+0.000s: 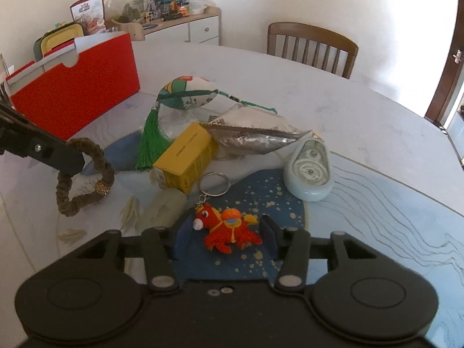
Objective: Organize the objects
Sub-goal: 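Grasp the brown beaded cord with the left gripper while the right grasps the red plush toy, then carry the beaded cord and red plush toy over the cardboard box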
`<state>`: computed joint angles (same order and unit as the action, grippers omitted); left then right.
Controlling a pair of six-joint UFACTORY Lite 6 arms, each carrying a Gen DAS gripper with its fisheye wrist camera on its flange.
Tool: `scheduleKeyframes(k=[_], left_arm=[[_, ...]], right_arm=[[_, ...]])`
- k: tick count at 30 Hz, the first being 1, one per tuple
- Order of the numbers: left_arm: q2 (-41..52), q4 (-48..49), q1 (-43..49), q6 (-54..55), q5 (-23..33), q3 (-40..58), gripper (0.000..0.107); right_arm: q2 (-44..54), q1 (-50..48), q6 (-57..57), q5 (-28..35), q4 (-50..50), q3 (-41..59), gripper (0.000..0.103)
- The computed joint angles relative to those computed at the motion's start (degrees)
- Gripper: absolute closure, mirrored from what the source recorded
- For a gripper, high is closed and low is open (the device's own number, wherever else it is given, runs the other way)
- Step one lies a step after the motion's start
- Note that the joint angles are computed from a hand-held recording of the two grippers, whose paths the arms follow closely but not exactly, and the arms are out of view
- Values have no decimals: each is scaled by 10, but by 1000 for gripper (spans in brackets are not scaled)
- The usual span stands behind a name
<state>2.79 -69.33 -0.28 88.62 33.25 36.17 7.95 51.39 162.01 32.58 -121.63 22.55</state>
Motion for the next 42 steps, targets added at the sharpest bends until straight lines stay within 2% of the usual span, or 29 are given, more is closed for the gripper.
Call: scheduleKeyframes(k=[3, 7, 13, 16, 20, 25, 32, 42], left_arm=[[-7, 23, 8, -18, 15, 7, 98], [-18, 66, 21, -53, 44, 24, 98], [-36, 117, 58, -80, 104, 56, 98], [-38, 137, 86, -85, 138, 82, 98], [-28, 152, 129, -76, 184, 125, 98], [-1, 167, 183, -55, 236, 188, 98], [66, 187, 254, -35, 300, 308, 98], [214, 212, 317, -49, 345, 528, 98]], right_arm=[[-54, 13, -41, -8, 64, -22, 54], [-146, 38, -173, -14, 220, -36, 54], [-242, 106, -351, 46, 430, -8, 54], [-249, 135, -392, 80, 475, 29, 55], [-216, 168, -433, 124, 509, 97, 55], [-171, 173, -456, 141, 526, 178, 55], [-71, 160, -501, 131, 521, 320, 55], [164, 128, -649, 102, 554, 626, 55]])
